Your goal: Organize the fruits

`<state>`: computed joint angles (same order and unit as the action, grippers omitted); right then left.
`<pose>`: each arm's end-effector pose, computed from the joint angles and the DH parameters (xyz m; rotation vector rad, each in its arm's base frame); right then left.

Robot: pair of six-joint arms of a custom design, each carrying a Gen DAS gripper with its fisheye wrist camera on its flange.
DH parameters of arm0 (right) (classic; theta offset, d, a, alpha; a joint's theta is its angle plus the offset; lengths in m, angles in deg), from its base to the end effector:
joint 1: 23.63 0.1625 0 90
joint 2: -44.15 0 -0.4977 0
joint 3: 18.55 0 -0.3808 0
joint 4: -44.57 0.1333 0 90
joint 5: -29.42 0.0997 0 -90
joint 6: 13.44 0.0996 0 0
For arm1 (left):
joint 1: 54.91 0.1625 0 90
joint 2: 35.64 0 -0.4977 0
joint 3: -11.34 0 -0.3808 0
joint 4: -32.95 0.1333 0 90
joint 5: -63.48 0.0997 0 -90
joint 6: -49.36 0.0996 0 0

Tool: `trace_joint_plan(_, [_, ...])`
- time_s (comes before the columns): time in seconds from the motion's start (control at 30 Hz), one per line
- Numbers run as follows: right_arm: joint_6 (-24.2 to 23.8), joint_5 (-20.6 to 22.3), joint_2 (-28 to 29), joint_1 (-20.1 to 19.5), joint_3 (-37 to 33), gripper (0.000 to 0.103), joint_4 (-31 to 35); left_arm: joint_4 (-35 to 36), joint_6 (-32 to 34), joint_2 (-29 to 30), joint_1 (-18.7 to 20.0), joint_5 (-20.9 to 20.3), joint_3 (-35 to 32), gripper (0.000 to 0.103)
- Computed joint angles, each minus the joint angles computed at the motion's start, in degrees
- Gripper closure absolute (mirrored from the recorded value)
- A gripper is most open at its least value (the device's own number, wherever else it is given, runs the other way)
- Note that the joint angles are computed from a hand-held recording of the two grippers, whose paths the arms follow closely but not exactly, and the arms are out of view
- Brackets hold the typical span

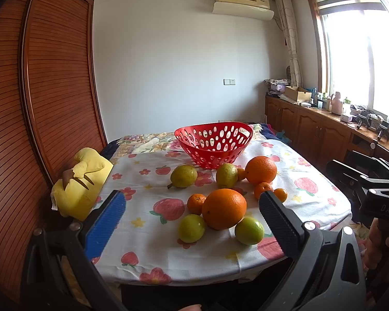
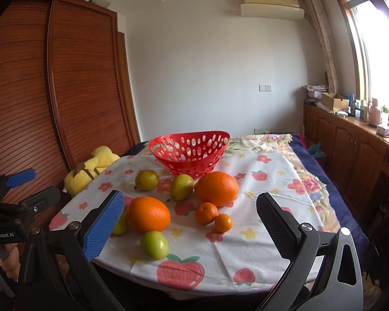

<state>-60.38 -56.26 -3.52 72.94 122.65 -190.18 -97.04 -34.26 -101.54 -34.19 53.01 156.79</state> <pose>0.1915 -0.4325 0.1659 1.2299 -2.3337 1.2209 -0.2340 -0.3357 0.1649 0.3158 1.8892 -1.3299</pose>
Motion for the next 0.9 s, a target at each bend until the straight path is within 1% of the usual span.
trace_joint_plan(0.2, [0.0,0.0,0.1,0.1,-0.3,0.000,0.2,2.1,-1.3,-0.5,-0.2,0.0,-0.4,0.000])
trace_joint_plan(0.47, [-0.1,-0.1,0.1,0.1,-0.3,0.000,0.1,2.5,-1.1,-0.6,-0.4,-0.2,-0.6,0.000])
trace_joint_plan(0.67, [0.1,0.0,0.0,0.2,-0.1,0.000,0.1,1.8,-0.6,-0.7,-0.3,-0.3,-0.5,0.000])
trace_joint_plan(0.73, [0.1,0.0,0.1,0.2,-0.1,0.000,0.0,-0.3,0.6,-0.3,-0.3,-0.2,0.0,0.000])
trace_joint_plan(0.9, [0.1,0.0,0.2,0.2,-0.2,0.000,-0.1,-1.0,0.9,-0.2,-0.2,0.0,0.2,0.000])
